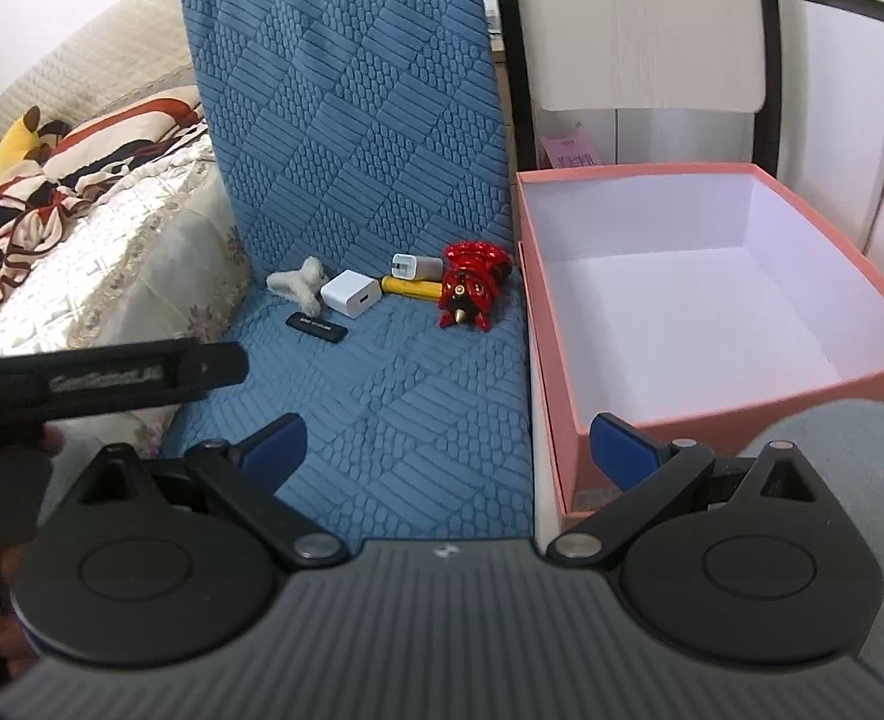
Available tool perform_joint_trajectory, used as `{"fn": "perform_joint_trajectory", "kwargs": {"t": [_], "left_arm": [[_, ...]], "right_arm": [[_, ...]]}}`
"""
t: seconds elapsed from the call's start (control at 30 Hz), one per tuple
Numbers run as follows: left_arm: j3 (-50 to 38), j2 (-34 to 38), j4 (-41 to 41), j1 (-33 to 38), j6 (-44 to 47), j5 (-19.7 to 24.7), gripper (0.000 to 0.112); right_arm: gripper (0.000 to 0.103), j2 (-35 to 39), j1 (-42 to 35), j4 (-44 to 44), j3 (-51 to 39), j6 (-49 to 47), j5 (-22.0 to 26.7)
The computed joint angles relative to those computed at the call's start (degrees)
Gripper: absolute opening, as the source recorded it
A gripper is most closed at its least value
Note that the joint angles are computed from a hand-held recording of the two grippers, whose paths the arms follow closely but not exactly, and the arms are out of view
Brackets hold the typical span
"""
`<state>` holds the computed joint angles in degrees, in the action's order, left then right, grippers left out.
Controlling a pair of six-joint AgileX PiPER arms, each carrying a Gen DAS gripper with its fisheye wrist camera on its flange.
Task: Organize rigid objects
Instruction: 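Grasp the white fluffy clip with the left tool while the right tool grasps the red toy figure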
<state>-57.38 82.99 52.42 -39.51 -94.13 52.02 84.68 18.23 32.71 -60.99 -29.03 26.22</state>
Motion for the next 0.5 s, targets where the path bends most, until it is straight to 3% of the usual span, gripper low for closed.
{"fn": "perform_joint_trajectory", "kwargs": {"t": [0.27,0.5], "left_arm": [[-0.6,5.8,2.2,9.6,0.0,-8.2,0.103],[-2.5,10.2,0.2,20.6,3.3,-18.3,0.103]], "right_arm": [[0.1,5.9,2.8,1.9,-1.9,-3.0,-6.9],[0.079,10.6,6.7,-1.3,-4.7,-2.6,-11.2]]}}
